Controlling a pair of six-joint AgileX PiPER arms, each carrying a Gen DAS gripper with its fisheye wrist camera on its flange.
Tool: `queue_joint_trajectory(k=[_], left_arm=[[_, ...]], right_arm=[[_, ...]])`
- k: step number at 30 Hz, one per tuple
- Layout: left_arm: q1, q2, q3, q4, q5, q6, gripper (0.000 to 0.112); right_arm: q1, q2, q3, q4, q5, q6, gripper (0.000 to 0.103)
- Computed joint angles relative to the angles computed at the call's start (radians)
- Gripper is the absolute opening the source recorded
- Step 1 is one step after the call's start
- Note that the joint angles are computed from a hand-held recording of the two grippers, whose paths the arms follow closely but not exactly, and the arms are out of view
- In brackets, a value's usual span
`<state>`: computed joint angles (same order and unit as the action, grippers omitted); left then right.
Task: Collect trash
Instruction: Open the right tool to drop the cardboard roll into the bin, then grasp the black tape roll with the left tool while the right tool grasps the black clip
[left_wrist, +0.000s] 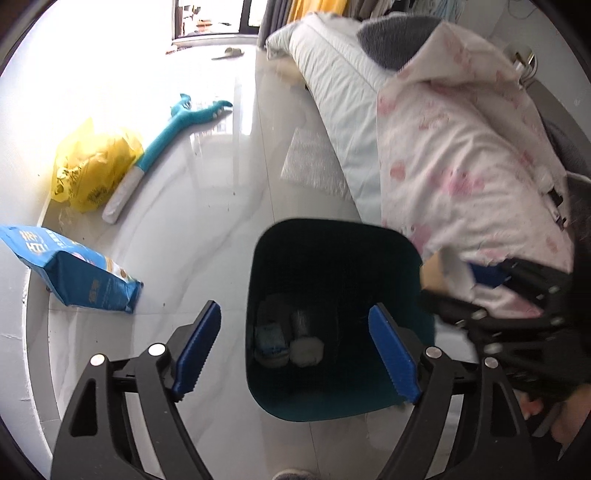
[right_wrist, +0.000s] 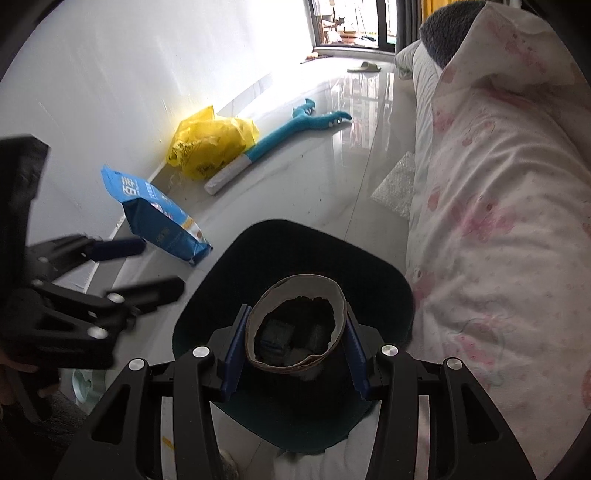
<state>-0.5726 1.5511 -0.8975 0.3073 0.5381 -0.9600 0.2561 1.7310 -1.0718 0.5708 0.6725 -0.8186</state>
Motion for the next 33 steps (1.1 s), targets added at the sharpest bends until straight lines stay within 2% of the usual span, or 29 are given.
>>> queue_joint_trajectory(k=[4,9,15,19,20,21,24,33], left_arm=[[0.001,-0.041,0.018,0.052,0.008,-0.035,0.085],[-0.023,-0.120,0.054,0.202,0.012,-0.156,0.087],[-0.055,-0.182,0.062,0.325,0.054,-0.240,0.087],[-0.083,-0.207,0.060,0.424,0.074,-0.316,0.087],[-0.088,-0.213,0.060,0.448,0.072,-0.340,0.087],[-0.095,-0.218,0.057,0.472,0.073,-0.361,0.087],[-0.132,-0.228,0.043,0.556,0.105,-0.423,0.087],[-0.232,-0.223,-0.051,0.708,0.182,-0.532,0.088]], right_arm=[[0.026,0.050,-0.005,-0.052,-0.017,0.055,0.048],[0.066,0.102,-0.009,-0.101,-0.026,0.119,0.048],[0.110,0.150,-0.010,-0.171,-0.028,0.194,0.049],[0.141,0.161,-0.005,-0.285,-0.052,0.297,0.049],[0.146,0.159,0.000,-0.299,-0.055,0.310,0.052],[0.148,0.158,0.001,-0.308,-0.054,0.316,0.060],[0.142,0.139,0.009,-0.291,-0.051,0.297,0.069],[0.080,0.008,0.029,-0.121,-0.013,0.131,0.078]])
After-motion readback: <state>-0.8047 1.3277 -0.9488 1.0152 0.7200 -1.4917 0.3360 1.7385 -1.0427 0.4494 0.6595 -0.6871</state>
